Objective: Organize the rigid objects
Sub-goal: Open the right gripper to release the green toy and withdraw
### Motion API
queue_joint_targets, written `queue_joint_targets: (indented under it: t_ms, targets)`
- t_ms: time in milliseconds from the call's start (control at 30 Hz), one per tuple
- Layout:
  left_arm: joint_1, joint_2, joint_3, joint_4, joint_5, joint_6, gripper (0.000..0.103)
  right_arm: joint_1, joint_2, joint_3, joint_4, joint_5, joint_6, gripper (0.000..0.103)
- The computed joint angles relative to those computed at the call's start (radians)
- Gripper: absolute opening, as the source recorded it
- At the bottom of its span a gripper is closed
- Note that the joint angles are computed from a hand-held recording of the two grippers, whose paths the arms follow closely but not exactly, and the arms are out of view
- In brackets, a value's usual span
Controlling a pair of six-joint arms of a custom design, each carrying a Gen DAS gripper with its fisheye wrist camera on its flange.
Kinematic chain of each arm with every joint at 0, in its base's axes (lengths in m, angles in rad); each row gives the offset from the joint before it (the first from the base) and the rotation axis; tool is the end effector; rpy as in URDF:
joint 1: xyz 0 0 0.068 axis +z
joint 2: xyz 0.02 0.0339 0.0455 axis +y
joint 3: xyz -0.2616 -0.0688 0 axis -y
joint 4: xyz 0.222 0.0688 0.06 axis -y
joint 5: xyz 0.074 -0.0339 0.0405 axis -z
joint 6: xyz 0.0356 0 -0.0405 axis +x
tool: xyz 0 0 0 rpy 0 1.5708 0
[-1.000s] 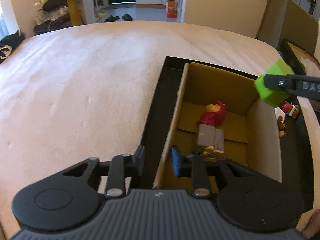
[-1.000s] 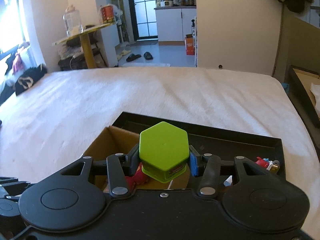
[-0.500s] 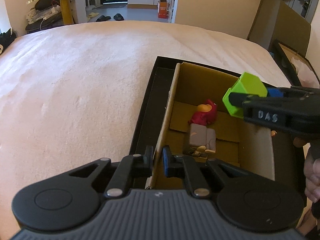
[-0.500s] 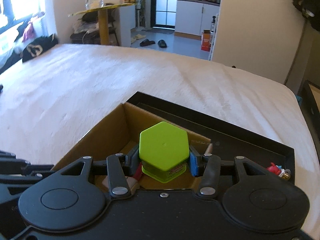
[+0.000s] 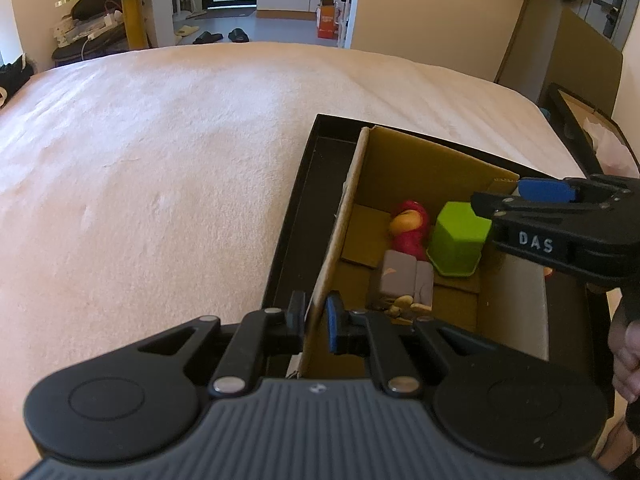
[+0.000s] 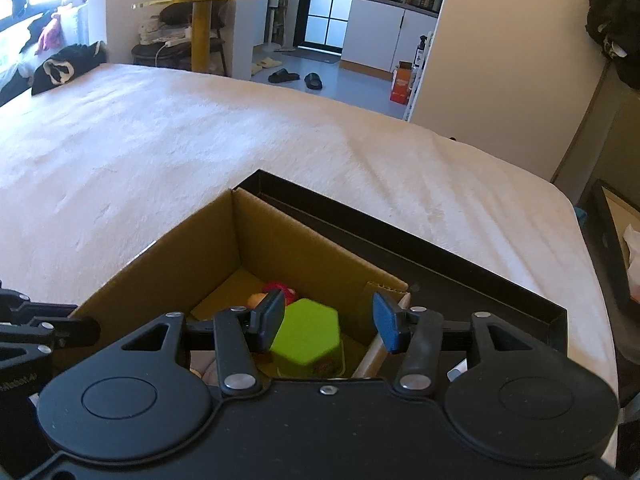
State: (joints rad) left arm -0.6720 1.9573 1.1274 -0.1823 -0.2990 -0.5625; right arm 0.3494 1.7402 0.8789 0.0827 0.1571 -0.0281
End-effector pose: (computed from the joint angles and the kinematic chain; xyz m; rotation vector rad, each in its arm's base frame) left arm 0.2961 -0.2221 0.1409 0.0292 2.5189 -0.1086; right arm 0.3138 0.1084 0.1654 -0.3628 2.3091 -0.0252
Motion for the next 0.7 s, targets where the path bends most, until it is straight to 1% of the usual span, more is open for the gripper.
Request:
queue_joint_targets:
  t_ms: [133, 167, 267, 367, 567, 700]
  targets:
    - [-0.004, 0.0, 0.004, -0.007, -0.005, -0.003, 0.012, -0.024, -0.037, -0.018, -0.006, -0.028, 0.014, 0.049]
    - [-0.007, -0.002, 0.004, -0.009, -0.011, 0.0, 0.011, -0.03, -0.028, -0.004, -0.012, -0.036, 0.016, 0.049]
    - [-0.016, -0.001, 0.013, -0.023, -0.029, 0.002, 0.012, -0.069, -0.05, -0.003, -0.048, -0.084, 0.007, 0.049]
    - [-0.025, 0.008, 0.033, -0.048, -0.05, 0.0, 0.013, -0.114, -0.071, 0.004, -0.081, -0.108, 0.005, 0.049]
    - [-0.043, 0.014, 0.051, -0.077, -0.086, 0.008, 0.014, -0.153, -0.1, -0.023, -0.073, -0.144, -0.052, 0.05]
    - [-0.056, 0.019, 0.067, -0.103, -0.113, 0.007, 0.014, -0.187, -0.092, -0.012, -0.069, -0.167, -0.037, 0.05]
